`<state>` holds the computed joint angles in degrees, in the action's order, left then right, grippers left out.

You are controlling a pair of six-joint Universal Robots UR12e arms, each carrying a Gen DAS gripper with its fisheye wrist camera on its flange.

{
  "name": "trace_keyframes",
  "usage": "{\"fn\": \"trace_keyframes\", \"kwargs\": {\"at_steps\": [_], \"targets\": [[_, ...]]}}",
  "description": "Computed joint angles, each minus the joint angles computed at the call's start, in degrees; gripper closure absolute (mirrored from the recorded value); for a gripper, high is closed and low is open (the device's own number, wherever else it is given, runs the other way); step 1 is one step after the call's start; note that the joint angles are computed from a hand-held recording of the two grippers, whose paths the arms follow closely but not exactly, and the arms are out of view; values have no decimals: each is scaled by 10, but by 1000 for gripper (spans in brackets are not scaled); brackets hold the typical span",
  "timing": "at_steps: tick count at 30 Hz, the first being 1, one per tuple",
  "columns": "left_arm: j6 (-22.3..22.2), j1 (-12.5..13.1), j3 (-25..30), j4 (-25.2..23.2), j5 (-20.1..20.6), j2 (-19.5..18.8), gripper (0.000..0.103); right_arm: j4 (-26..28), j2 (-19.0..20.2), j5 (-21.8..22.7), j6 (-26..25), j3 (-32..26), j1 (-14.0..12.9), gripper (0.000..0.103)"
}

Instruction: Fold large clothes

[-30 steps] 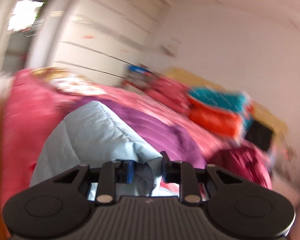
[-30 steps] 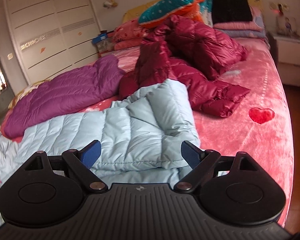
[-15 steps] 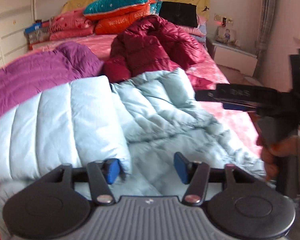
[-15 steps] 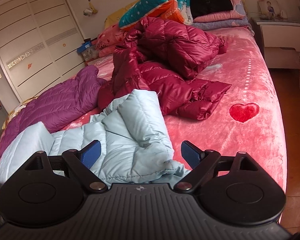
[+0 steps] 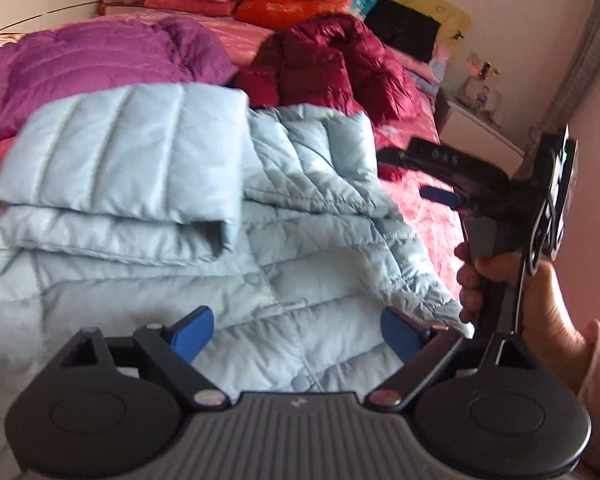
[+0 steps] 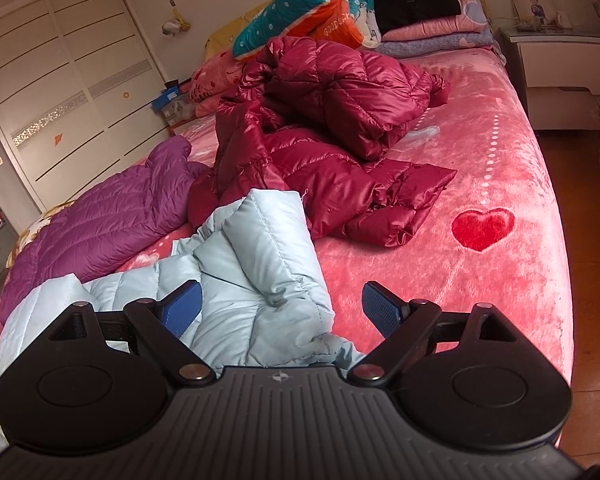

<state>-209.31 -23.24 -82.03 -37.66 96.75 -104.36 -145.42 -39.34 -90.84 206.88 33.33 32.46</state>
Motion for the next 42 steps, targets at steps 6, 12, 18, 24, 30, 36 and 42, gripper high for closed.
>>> {"fn": "trace_keyframes", "kwargs": {"at_steps": [6,12,18,24,30,36,42], "targets": [[-111,12,-14,-2,157,24,21,-14,3,15,-8,-2,-1,0],[-235,64,-45,50,145,31,25,-9,16,28,-32,-25,3,0],[-273,76,-40,60,114,14,56,12,33,35,-45,-56,5,0],[-216,62,-23,124,115,-3,75,15,39,32,-27,-67,3,0],[-191,60,18,153,10,-43,75,8,34,31,-10,-57,0,0],[-134,46,57,136,-92,-79,75,-9,22,21,17,-33,-7,0],[-62,35,42,112,-84,-61,59,-36,0,49,70,10,-22,0]]}}
